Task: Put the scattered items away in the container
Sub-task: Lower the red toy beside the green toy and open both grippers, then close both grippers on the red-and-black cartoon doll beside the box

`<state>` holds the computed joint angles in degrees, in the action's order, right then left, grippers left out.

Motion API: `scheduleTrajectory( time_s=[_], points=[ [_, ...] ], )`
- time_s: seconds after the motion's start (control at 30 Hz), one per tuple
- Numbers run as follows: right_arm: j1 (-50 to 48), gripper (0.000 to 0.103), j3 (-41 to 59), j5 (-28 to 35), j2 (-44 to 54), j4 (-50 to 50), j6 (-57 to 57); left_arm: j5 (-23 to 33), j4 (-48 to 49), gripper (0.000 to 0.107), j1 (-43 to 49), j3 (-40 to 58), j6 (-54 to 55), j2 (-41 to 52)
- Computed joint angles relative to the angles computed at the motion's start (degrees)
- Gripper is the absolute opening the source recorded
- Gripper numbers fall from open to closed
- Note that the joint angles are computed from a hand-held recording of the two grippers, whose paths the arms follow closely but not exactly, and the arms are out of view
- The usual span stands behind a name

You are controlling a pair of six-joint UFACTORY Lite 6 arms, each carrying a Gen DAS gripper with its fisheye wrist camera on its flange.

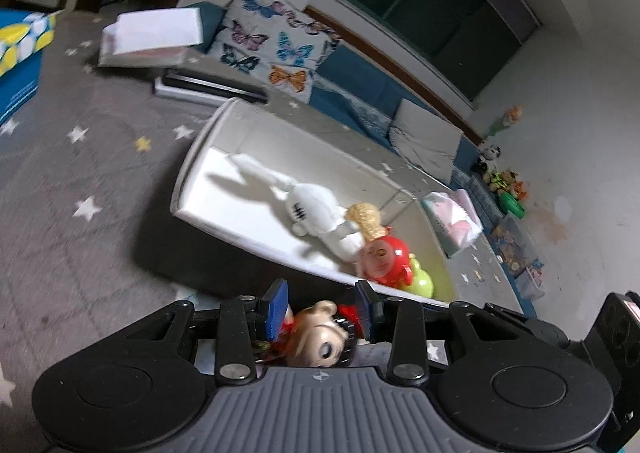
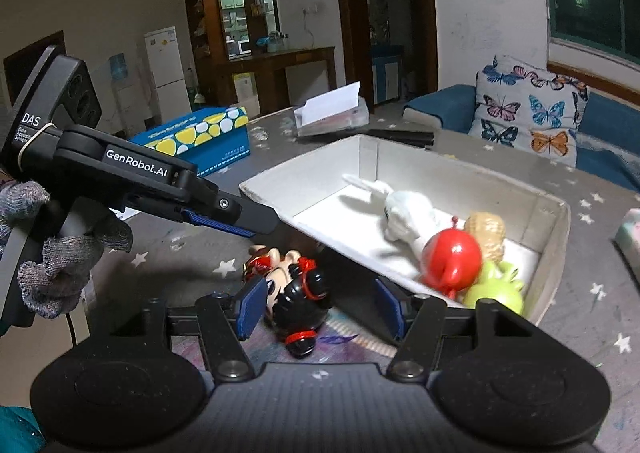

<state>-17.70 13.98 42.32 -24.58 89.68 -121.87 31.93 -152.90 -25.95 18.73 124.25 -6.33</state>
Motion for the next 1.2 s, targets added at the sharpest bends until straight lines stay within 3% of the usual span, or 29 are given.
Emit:
scheduleTrajectory(
  time_s=[0.77,1.2],
  points=[
    [11.9,0.060,2.1,-5.8,14.1,18.5,-13.5,12.3,10.6,0.039,11.9,-0.2,-8.0,10.8],
    [15.5,0.056,3.8,-7.1,17.8,24.1,-17.4,16.6,11.4,0.039,12.8,1.2,-8.5,17.1]
  ],
)
